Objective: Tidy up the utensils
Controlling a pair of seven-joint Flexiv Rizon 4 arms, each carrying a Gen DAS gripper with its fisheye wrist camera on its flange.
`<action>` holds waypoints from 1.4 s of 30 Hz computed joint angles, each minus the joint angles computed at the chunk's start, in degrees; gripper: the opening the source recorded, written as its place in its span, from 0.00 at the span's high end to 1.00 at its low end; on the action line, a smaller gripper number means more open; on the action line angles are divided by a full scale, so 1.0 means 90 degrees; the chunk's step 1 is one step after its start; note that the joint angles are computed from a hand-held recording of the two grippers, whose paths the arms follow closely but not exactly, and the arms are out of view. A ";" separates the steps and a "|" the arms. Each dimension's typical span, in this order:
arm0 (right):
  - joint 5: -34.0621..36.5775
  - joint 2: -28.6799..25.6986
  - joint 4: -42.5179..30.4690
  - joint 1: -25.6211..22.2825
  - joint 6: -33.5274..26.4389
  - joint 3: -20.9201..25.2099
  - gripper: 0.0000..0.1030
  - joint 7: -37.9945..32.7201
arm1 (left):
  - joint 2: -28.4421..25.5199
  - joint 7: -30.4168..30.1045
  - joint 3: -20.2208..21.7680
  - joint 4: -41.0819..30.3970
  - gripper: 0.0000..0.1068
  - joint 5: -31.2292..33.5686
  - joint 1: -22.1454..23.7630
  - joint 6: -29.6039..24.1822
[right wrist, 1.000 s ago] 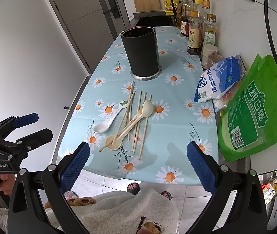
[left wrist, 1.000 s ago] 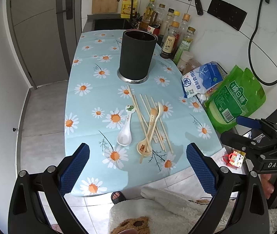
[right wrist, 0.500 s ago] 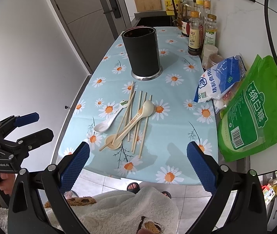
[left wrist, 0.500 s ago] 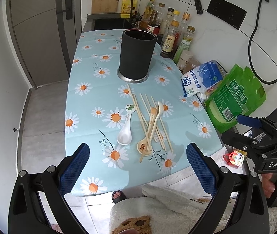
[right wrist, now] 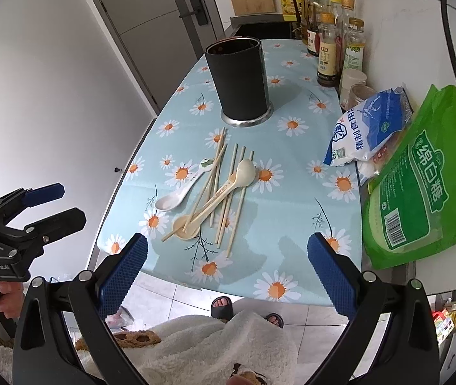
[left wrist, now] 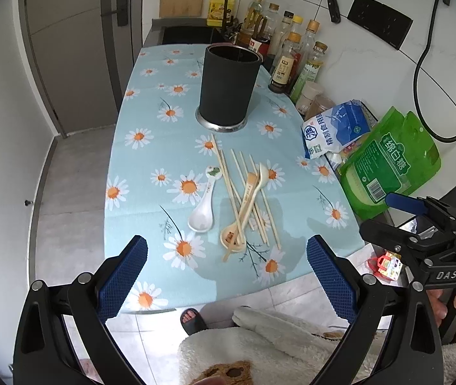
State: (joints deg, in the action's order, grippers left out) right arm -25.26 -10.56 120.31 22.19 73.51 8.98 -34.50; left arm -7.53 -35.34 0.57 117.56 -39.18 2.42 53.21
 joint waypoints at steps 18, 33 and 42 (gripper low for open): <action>0.1726 -0.0754 -0.0476 -0.0393 0.0211 0.0261 0.05 -0.1674 | -0.0879 -0.0779 -0.0164 -0.0692 0.16 0.0831 0.0082 -0.0349; 0.4154 -0.2089 -0.2692 -0.1203 -0.1043 0.1311 0.32 -0.3195 | -0.3152 -0.1120 -0.0415 -0.3340 0.48 0.1277 0.0823 -0.3194; 0.4673 -0.3104 -0.4737 -0.1006 -0.3020 0.1163 0.44 -0.3688 | -0.4022 -0.1071 -0.0496 -0.4624 0.63 0.1632 0.0865 -0.4481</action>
